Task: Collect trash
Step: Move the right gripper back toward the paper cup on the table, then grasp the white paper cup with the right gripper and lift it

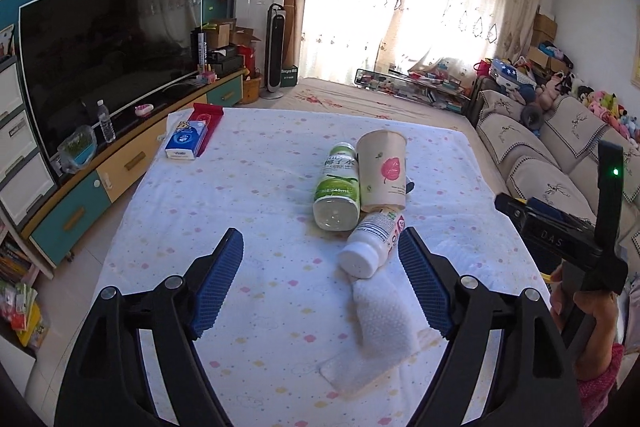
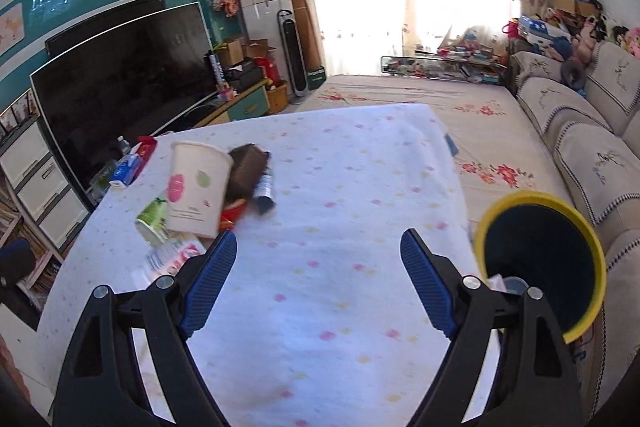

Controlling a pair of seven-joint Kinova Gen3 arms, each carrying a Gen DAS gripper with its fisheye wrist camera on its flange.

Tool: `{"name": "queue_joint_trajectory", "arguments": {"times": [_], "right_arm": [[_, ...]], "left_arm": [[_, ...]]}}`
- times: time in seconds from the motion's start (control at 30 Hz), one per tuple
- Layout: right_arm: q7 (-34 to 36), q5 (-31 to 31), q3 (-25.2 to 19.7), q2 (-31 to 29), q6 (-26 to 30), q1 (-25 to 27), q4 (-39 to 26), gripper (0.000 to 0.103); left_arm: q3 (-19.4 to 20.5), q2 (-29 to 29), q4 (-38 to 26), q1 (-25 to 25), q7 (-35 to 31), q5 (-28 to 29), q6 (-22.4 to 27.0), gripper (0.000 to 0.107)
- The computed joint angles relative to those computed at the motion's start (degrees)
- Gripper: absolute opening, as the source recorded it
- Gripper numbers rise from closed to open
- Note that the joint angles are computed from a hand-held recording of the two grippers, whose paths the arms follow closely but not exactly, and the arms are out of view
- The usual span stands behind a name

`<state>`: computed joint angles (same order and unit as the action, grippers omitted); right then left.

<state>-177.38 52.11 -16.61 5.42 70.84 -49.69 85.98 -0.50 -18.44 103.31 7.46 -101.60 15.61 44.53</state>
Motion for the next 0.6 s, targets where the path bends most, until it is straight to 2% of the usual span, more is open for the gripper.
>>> {"name": "queue_joint_trajectory", "arguments": {"times": [0.1, 0.2, 0.37, 0.53, 0.6], "right_arm": [[3.90, 0.07, 1.02, 5.08, -1.21, -0.63, -6.70, 0.080], [8.50, -2.35, 3.17, 9.84, -2.34, -1.04, -13.28, 0.080], [14.05, -6.47, 6.72, 16.40, -0.90, -1.76, -22.77, 0.080], [18.08, -11.78, 9.57, 19.59, -1.08, -0.99, -27.80, 0.079], [19.01, -14.06, 10.58, 19.83, -1.60, -0.56, -28.13, 0.074]], "left_arm": [[-0.46, -0.30, 0.56, -0.25, -0.25, -0.24, -0.12, 0.079], [-1.82, 0.20, 0.14, -0.09, -1.32, 0.52, 0.65, 0.079], [-2.47, 1.10, -0.12, -0.91, -2.13, 1.71, 1.30, 0.080], [-3.59, 2.13, 0.28, -1.48, -4.02, 3.54, 1.31, 0.080], [-3.67, 2.42, 0.44, -1.73, -4.62, 4.16, 1.20, 0.080]]}}
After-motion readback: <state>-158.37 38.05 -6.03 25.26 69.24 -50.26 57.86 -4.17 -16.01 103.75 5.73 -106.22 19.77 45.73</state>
